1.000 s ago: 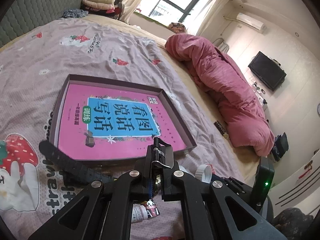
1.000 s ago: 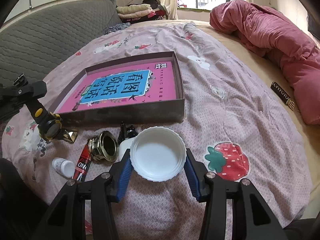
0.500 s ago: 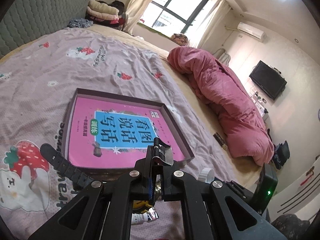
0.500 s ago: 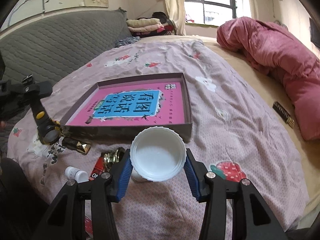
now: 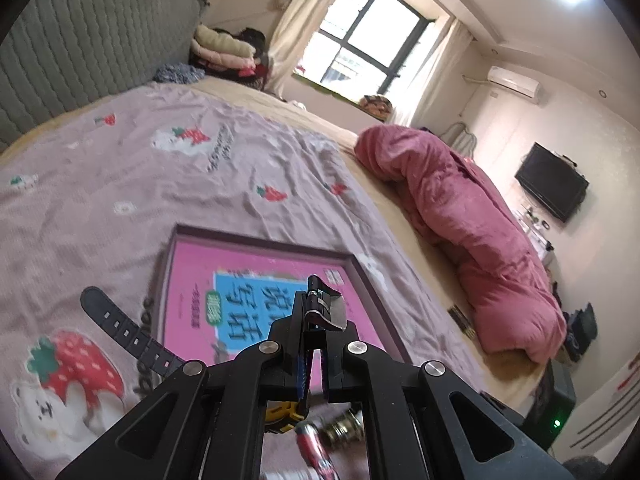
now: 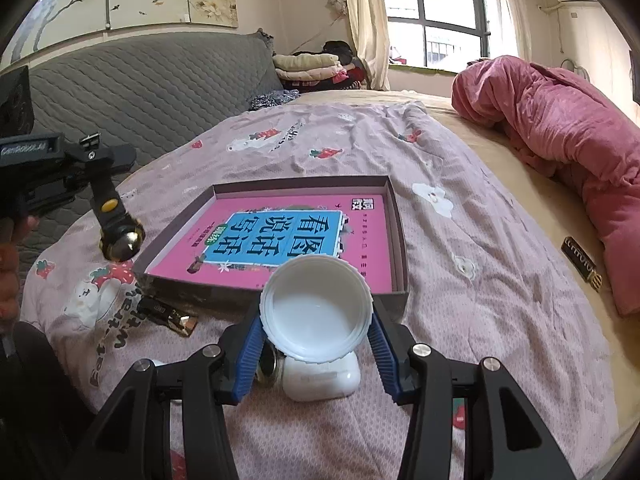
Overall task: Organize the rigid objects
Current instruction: 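Lift the watch with the left tool toward the tray while the right tool carries the white lid there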
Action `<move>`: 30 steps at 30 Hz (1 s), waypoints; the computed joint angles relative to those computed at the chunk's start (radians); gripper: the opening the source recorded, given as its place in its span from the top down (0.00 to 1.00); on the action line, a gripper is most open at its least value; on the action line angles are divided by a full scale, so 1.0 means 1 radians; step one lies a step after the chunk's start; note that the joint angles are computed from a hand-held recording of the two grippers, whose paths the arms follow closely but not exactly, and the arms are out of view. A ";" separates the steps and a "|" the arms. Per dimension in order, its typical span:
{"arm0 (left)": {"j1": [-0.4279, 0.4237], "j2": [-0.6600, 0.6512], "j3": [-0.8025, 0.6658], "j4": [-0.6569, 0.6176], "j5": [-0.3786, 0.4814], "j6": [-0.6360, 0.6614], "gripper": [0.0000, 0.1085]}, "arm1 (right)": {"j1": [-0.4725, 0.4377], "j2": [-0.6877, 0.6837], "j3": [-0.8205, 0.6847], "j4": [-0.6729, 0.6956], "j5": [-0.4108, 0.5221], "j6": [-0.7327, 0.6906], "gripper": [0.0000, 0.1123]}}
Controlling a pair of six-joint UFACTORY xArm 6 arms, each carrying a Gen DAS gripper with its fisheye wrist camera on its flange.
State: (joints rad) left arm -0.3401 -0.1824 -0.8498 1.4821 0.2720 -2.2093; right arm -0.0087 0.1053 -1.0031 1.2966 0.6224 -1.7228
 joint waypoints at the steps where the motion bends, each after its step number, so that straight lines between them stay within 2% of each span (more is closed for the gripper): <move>1: 0.005 0.006 -0.008 -0.004 0.004 0.011 0.96 | 0.004 0.008 -0.009 0.006 -0.006 -0.004 0.56; 5: 0.025 0.033 -0.043 0.016 0.025 0.004 0.96 | 0.015 0.030 -0.035 0.030 -0.022 -0.023 0.56; 11: 0.054 0.103 -0.080 0.046 0.010 -0.029 0.96 | 0.038 0.070 -0.082 0.077 -0.058 -0.080 0.56; 21: 0.069 0.246 -0.149 0.060 -0.047 -0.045 0.96 | 0.068 0.144 -0.148 0.036 -0.103 -0.017 0.56; 26: 0.074 0.305 -0.184 0.090 -0.097 -0.066 0.96 | 0.081 0.183 -0.179 -0.018 -0.126 0.047 0.56; 30: 0.076 0.332 -0.193 0.058 -0.119 -0.034 0.96 | 0.091 0.210 -0.199 -0.074 -0.143 0.109 0.56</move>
